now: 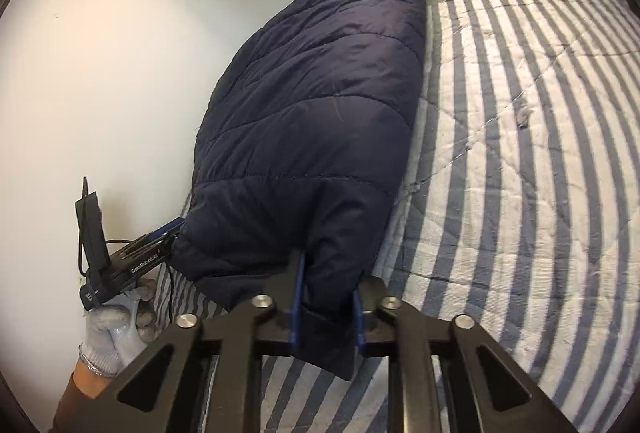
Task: Fold large clothes
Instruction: 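Regrasp the jacket edge with the right gripper and press it down, then open the right gripper and withdraw from the folded jacket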
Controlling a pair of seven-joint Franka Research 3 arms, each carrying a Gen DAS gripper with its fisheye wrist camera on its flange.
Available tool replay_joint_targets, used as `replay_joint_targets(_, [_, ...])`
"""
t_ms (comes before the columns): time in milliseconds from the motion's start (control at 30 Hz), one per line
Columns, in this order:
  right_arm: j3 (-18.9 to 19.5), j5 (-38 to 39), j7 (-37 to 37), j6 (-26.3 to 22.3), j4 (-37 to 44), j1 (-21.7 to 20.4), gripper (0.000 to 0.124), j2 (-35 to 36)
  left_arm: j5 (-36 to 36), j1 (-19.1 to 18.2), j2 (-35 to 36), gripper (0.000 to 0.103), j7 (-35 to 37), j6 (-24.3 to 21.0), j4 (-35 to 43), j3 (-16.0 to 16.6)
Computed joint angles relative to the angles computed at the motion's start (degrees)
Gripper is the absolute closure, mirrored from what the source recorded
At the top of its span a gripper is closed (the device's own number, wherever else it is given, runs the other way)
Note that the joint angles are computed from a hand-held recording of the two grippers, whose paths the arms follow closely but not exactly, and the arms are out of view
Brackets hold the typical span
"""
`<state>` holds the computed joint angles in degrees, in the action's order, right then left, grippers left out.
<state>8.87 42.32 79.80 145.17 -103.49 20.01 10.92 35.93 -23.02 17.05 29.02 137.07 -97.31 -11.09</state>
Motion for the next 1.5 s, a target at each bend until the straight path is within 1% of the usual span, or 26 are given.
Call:
replay_joint_targets(67, [-0.33, -1.55, 0.68, -0.85, -0.13, 0.07, 0.111, -0.61, -0.37, 0.02, -0.6, 0.057, 0.43, 0.17, -0.54, -0.26])
replay_joint_targets(167, [-0.99, -6.18, 3.32, -2.81, -0.62, 0.7, 0.111, -2.15, -1.79, 0.43, -2.44, 0.057, 1.0, 1.78, -2.64, -0.91])
replay_joint_targets(300, [-1.47, -8.07, 2.99, -4.53, -3.88, 0.51, 0.111, -6.13, -3.09, 0.65, -5.75, 0.057, 1.08, 4.62, -6.63, -1.93])
replay_joint_targets(367, [-1.91, -8.79, 3.07, -5.42, -6.71, 0.35, 0.111, -8.97, -3.68, 0.46, -7.85, 0.057, 0.71, 6.21, -9.05, -2.68])
replay_joint_targets(400, [-2.18, -8.33, 2.58, -4.51, -9.27, 0.2, 0.111, -10.97, -4.01, 0.32, -8.87, 0.057, 0.51, 6.95, -10.2, -3.1])
replay_joint_targets(533, [-3.44, -8.79, 2.53, -6.6, -16.41, -0.37, 0.112, -18.29, -5.72, -0.21, -12.18, 0.057, -0.13, 8.99, -13.71, -4.65])
replay_joint_targets(667, [-4.52, -9.54, 3.09, -9.08, -22.95, -0.84, 0.112, -25.99, -6.36, -1.0, -14.33, 0.057, -0.29, 9.45, -14.94, -5.95])
replay_joint_targets(833, [-5.18, -10.72, 4.97, -12.95, -30.62, -1.38, 0.112, -35.42, -5.43, -2.39, -14.51, 0.057, -1.01, 9.45, -12.95, -7.22])
replay_joint_targets(967, [-4.54, -13.23, 5.8, -16.5, -34.94, -1.41, 0.112, -41.8, -4.28, -4.22, -11.37, 0.057, 0.05, 7.96, -8.04, -7.84])
replay_joint_targets(1033, [-3.94, -14.96, 5.46, -16.96, -35.76, -1.42, 0.108, -43.46, -3.07, -5.46, -9.18, 0.057, 0.65, 6.33, -4.82, -7.74])
replay_joint_targets(1067, [-3.74, -15.85, 5.63, -17.67, -35.74, -1.51, 0.1, -44.28, -2.77, -6.0, -8.15, 0.057, 1.05, 5.73, -3.29, -7.59])
replay_joint_targets(1100, [-3.55, -16.55, 6.03, -18.06, -35.43, -1.7, 0.094, -44.54, -2.49, -6.5, -7.19, 0.057, 1.25, 5.24, -1.8, -7.35])
replay_joint_targets(1133, [-3.76, -17.11, 5.76, -18.12, -34.89, -1.86, 0.093, -44.95, -2.45, -6.77, -6.56, 0.057, 1.57, 5.08, -0.82, -7.03])
replay_joint_targets(1200, [-4.09, -18.37, 4.56, -17.11, -33.76, -2.35, 0.093, -45.52, -1.93, -7.46, -4.76, 0.057, 2.21, 4.25, 2.07, -6.39])
replay_joint_targets(1300, [-4.1, -20.24, 2.66, -12.1, -33.94, -3.61, 0.091, -47.52, -0.96, -8.38, -2.03, 0.057, 2.97, 2.66, 6.13, -5.18])
replay_joint_targets(1367, [-3.44, -22.12, 3.2, -8.19, -32.08, -5.22, 0.091, -45.14, -0.81, -8.96, 0.46, 0.057, 3.29, 1.66, 9.59, -4.39])
replay_joint_targets(1400, [-2.71, -23.56, 3.55, -4.56, -30.52, -6.24, 0.091, -42.55, -0.71, -9.19, 1.18, 0.057, 3.32, 1.46, 10.54, -3.96])
replay_joint_targets(1433, [-2.32, -24.59, 3.6, -1.67, -29.4, -6.58, 0.091, -40.48, -0.39, -9.66, 2.49, 0.057, 3.17, 0.91, 12.34, -3.5])
replay_joint_targets(1500, [-0.99, -26.49, 5.12, 2.48, -27.02, -6.67, 0.091, -36.1, 0.15, -10.49, 4.52, 0.057, 3.07, 0.04, 14.84, -2.65])
